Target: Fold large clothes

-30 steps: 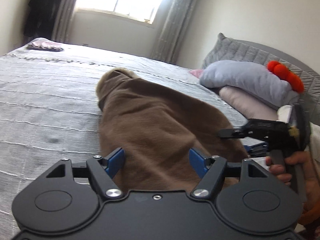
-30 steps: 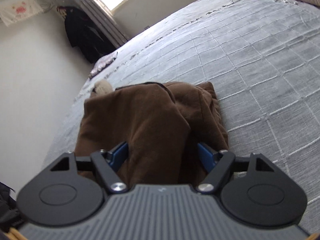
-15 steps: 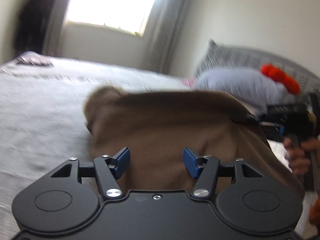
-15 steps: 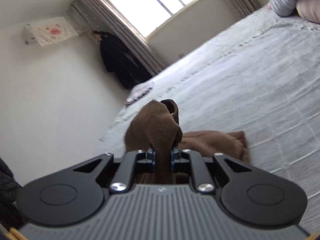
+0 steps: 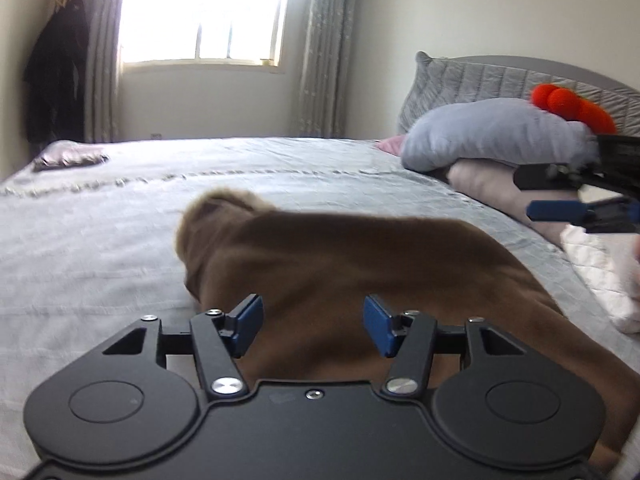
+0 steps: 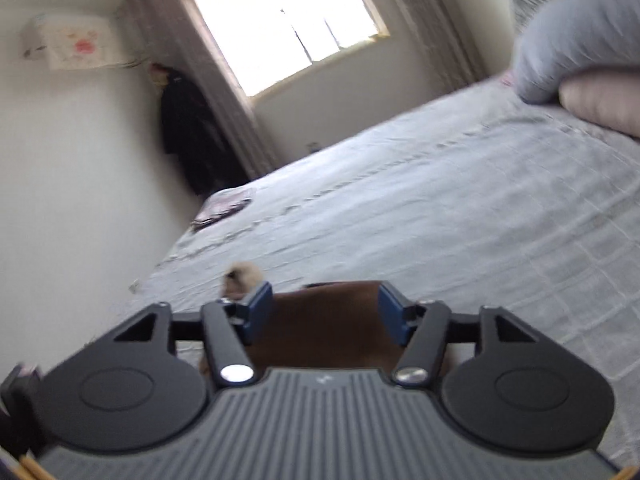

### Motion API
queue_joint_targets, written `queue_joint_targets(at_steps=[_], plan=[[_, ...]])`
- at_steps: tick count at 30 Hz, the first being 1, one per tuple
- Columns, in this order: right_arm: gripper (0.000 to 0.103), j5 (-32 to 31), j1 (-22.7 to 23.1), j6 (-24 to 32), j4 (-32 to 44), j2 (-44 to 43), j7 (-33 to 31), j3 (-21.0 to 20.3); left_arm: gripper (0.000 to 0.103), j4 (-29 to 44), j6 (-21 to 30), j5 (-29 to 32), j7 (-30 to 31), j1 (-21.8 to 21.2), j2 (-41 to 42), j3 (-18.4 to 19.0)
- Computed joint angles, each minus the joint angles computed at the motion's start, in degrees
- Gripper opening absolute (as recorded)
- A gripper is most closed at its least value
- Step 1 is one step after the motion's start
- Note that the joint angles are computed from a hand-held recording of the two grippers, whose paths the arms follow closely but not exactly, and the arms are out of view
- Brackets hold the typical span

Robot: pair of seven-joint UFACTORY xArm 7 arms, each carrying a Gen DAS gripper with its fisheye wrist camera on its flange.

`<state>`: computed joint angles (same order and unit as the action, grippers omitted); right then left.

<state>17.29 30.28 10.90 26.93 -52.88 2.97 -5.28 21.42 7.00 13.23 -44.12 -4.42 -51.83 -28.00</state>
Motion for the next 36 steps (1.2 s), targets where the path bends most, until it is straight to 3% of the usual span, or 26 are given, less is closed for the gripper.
queue_joint_targets(at_steps=[2, 5, 6, 9, 12, 14, 16, 18, 20, 22, 23, 24, 26, 28, 31, 34, 36], plan=[[0.058, -1.7, -0.6, -7.1, -1.6, 4.0, -0.1, 4.3, 0.053, 2.8, -1.9, 1.4, 0.1, 4.9, 3.9, -2.2], [0.056, -6.9, -12.6, -11.6, -3.7, 9.8, 4.5, 14.3, 0.052, 7.8, -4.1, 4.3, -0.3, 14.4, 9.6, -8.3], [0.047, -7.4, -14.5, -11.8, -4.3, 11.2, 5.8, 14.9, 0.052, 9.5, -4.6, 5.5, -0.7, 18.4, 11.3, -11.2], [0.029, -7.7, -12.5, -13.8, -5.7, 13.9, 6.6, 8.6, 0.052, 15.7, -2.8, 10.0, -1.0, 28.8, 16.5, -19.7], [0.018, -7.4, -6.3, -14.9, -5.5, 15.7, 6.2, -0.1, 0.052, 20.9, -1.4, 17.2, -1.0, 41.6, 17.4, -30.9], [0.017, -6.9, -2.5, -15.9, -5.8, 16.3, 5.9, -4.7, 0.054, 22.3, -1.9, 18.4, -1.7, 46.7, 18.4, -35.3], [0.015, -6.3, 1.3, -16.6, -5.8, 16.6, 5.8, -8.8, 0.054, 22.4, -2.7, 17.5, -2.5, 49.2, 19.0, -36.9], [0.013, -5.9, 3.0, -16.1, -6.0, 15.2, 5.9, -11.1, 0.055, 21.6, -3.4, 16.9, -1.9, 48.0, 18.6, -35.4], [0.016, -6.3, 2.6, -12.5, -6.0, 11.8, 5.1, -10.5, 0.055, 19.7, -2.8, 15.8, -1.4, 43.2, 15.9, -31.4], [0.031, -7.2, 3.0, -6.9, -4.7, 8.0, 1.5, -10.3, 0.055, 17.5, -0.9, 13.8, -1.2, 35.1, 13.4, -25.0], [0.047, -7.5, 2.2, -4.9, -4.3, 6.3, 0.3, -9.0, 0.055, 16.5, 0.5, 12.3, -0.8, 29.7, 13.0, -20.8], [0.054, -8.0, 0.2, -3.4, -4.3, 4.8, -0.2, -6.6, 0.055, 15.0, 1.9, 10.7, -0.4, 23.8, 12.3, -16.2], [0.054, -9.0, -3.3, 0.4, -4.4, 1.5, -1.0, -1.7, 0.056, 11.5, 3.4, 8.1, -1.1, 14.4, 8.2, -9.8], [0.054, -9.2, -4.4, 4.6, -4.8, -1.3, -1.7, 1.6, 0.057, 8.0, 5.1, 5.7, -2.7, 7.2, 3.3, -6.3], [0.054, -9.8, -5.7, 8.7, -6.0, -3.4, -2.8, 5.6, 0.057, 2.9, 6.1, 2.9, -5.3, -1.0, -3.0, -4.7], [0.054, -11.8, -9.1, 8.6, -8.6, -3.6, -3.2, 8.7, 0.057, -1.1, 7.7, 0.3, -7.9, -7.6, -4.4, -4.6], [0.054, -13.5, -12.8, 7.9, -9.7, -2.6, -1.5, 11.5, 0.057, -4.1, 5.8, 0.5, -12.3, -7.0, -6.1, -8.4]])
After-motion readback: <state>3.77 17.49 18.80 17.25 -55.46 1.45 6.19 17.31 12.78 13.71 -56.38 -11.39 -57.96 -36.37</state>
